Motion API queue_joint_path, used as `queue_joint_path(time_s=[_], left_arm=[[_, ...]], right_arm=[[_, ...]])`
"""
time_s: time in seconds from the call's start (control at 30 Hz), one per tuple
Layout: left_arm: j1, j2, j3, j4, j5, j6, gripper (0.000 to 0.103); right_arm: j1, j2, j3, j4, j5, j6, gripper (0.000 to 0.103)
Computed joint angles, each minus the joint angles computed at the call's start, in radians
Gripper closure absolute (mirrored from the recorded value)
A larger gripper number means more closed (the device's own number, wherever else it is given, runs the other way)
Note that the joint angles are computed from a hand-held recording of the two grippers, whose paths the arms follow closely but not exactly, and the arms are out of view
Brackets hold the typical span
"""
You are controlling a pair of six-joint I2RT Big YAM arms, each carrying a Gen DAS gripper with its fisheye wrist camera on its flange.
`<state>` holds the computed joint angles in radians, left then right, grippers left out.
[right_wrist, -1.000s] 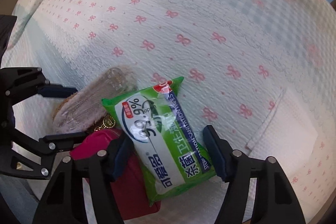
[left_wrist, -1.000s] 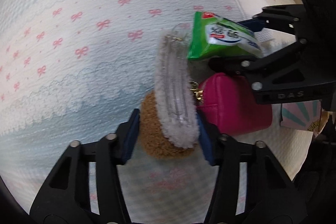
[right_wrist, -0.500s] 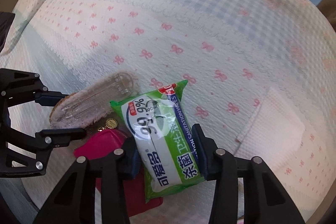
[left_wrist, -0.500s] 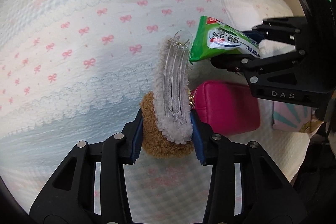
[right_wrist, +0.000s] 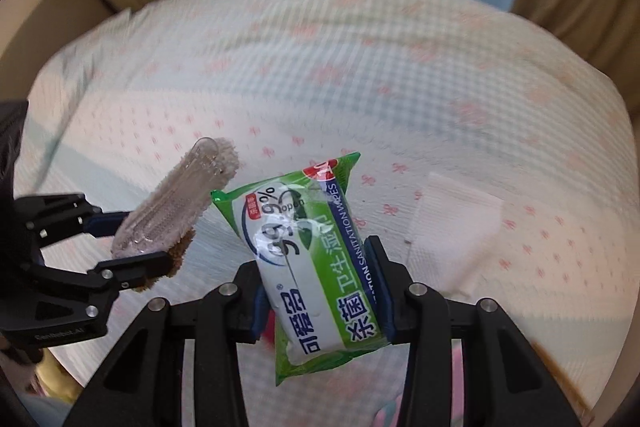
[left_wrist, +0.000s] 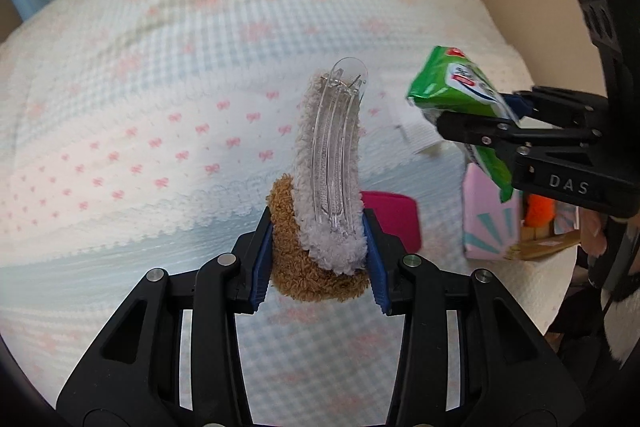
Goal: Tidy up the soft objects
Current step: 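Carry the fuzzy clip and wet-wipe packet over the box with both tools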
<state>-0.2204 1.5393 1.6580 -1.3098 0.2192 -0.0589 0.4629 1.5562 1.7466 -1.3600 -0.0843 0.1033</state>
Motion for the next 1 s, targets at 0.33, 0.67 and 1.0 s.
queue_joint_path(time_s=[0.33, 0.67, 1.0], left_arm=[[-0.043, -0.124, 0.120, -0.103, 0.019, -0.010, 0.066], [-0.193, -0.124, 0.258, -0.151, 0.052, -0.030, 0.066], [-0.399, -0.053, 0.341, -0.121, 0.009, -0.175, 0.066]], right_arm=[[0.051, -0.205, 0.031, -0.087, 0.126, 0.247, 0.064], [0.007, -0.402, 0.018, -0.230, 0.271, 0.405, 0.064], [-0.323, -0.572, -0.078, -0.282, 0.159, 0.284, 0.064]])
